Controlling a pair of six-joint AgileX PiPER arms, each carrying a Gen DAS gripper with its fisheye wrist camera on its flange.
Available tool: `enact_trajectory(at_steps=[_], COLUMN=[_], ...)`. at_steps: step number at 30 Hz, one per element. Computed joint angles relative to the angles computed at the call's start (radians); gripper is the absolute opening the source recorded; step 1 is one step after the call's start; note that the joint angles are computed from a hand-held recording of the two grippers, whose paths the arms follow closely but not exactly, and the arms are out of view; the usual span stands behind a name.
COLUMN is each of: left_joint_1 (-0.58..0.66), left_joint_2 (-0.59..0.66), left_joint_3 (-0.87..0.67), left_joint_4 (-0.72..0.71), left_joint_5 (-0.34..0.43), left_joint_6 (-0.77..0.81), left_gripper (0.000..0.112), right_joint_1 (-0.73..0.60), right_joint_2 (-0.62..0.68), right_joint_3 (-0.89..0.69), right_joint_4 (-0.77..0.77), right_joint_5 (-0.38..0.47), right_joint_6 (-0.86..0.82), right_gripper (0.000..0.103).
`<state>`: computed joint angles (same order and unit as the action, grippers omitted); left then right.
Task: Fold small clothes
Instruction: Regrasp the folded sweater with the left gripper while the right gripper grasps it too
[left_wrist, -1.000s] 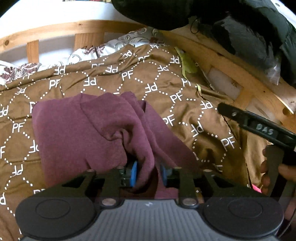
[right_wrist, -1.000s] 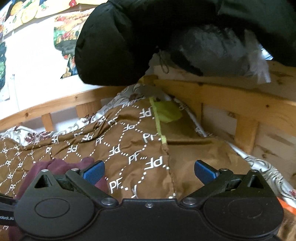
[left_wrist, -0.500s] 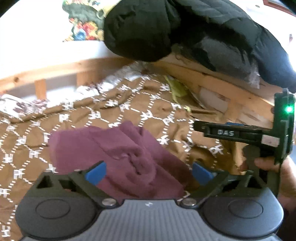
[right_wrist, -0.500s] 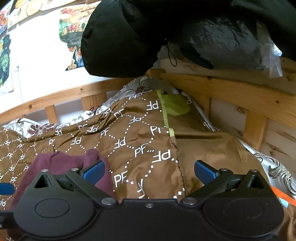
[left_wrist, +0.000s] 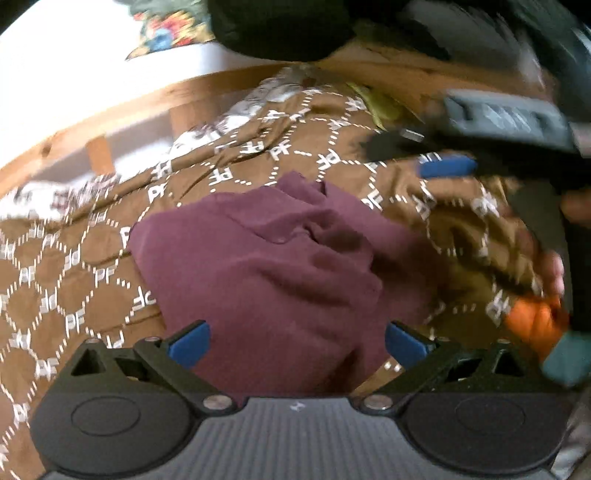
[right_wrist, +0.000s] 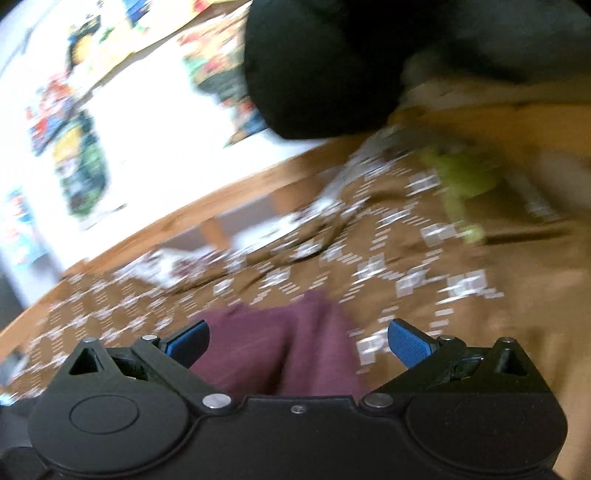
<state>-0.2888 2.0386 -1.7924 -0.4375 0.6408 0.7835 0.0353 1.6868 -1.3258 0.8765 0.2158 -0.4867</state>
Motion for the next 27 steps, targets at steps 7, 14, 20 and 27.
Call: enact_trajectory(at_steps=[7, 14, 20, 27], left_joint_1=[-0.098, -0.089, -0.096, -0.106], left_joint_2=[-0.123, -0.119, -0.108, -0.114], left_joint_3=[0.349, 0.327, 0.314, 0.326], left_joint_4=[0.078, 0.029, 0.046, 0.051], left_joint_5=[-0.388, -0.388, -0.406, -0.395], left_joint_6=[0.263, 0.233, 0.195, 0.216], left_gripper=[0.102, 0.094, 0.071, 0.047], right_joint_1=[-0.04, -0.063, -0.08, -0.081], right_joint_2=[0.241, 0.31, 0.285, 0.328], right_joint_3=[-0.334, -0.263, -0.234, -0.3], right_joint_4=[0.073, 0.424, 0.547, 0.474], right_joint_5=[0.376, 0.39, 0.352, 0.356], right_joint_6=[0.007, -0.136, -0.263, -0.198], right_gripper=[0.103, 0.098, 0.089, 0.071])
